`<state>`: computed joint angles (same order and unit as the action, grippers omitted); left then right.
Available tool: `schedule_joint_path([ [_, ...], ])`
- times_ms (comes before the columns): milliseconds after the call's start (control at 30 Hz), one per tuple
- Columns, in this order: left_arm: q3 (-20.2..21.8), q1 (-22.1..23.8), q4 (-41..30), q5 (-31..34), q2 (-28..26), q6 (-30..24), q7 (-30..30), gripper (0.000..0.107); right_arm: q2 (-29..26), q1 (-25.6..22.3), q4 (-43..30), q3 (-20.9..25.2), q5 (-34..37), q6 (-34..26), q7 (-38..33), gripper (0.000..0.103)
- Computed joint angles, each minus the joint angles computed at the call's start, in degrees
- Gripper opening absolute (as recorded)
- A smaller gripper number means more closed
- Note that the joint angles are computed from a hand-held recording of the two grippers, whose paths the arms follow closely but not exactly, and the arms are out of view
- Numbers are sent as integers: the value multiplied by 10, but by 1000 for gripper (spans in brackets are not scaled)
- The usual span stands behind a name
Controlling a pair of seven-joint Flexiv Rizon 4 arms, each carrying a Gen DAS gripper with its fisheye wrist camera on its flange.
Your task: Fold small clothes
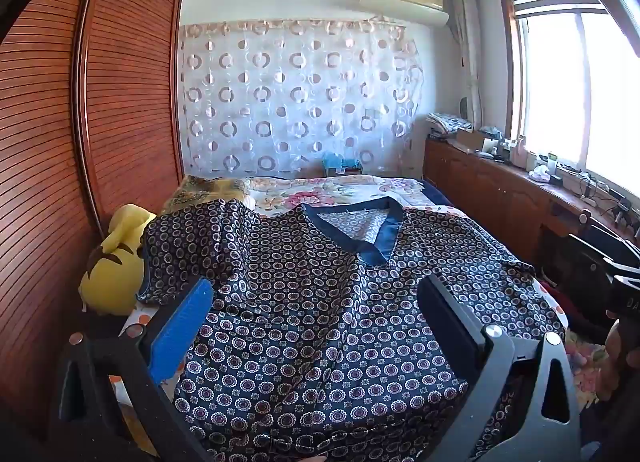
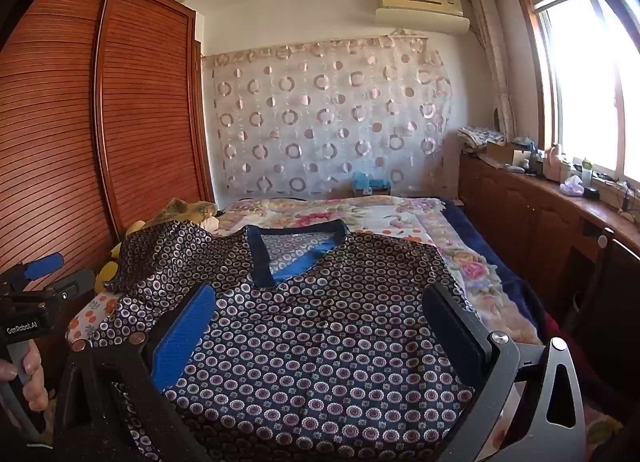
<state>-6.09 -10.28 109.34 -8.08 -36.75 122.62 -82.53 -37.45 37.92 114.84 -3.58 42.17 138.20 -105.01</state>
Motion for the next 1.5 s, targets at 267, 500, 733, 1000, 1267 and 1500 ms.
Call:
schedule_joint_path([
  [267,9,-15,-2,-15,1,-2,9,102,2,1,0,1,2,-1,0,103],
  [500,8,-14,2,-16,2,1,6,102,2,-2,0,3,-1,0,3,103],
  [733,3,-5,0,-8,-2,1,4,102,-2,-2,-1,3,-3,2,5,103],
  [1000,2,-5,-2,-7,-2,1,3,102,-3,-2,0,3,-4,4,6,103],
  [1267,3,-6,-2,-7,-2,1,3,102,-3,-3,0,3,-6,3,7,103],
  [1500,1,-2,-1,-3,-1,1,1,102,-3,-1,1,3,-4,4,7,103],
])
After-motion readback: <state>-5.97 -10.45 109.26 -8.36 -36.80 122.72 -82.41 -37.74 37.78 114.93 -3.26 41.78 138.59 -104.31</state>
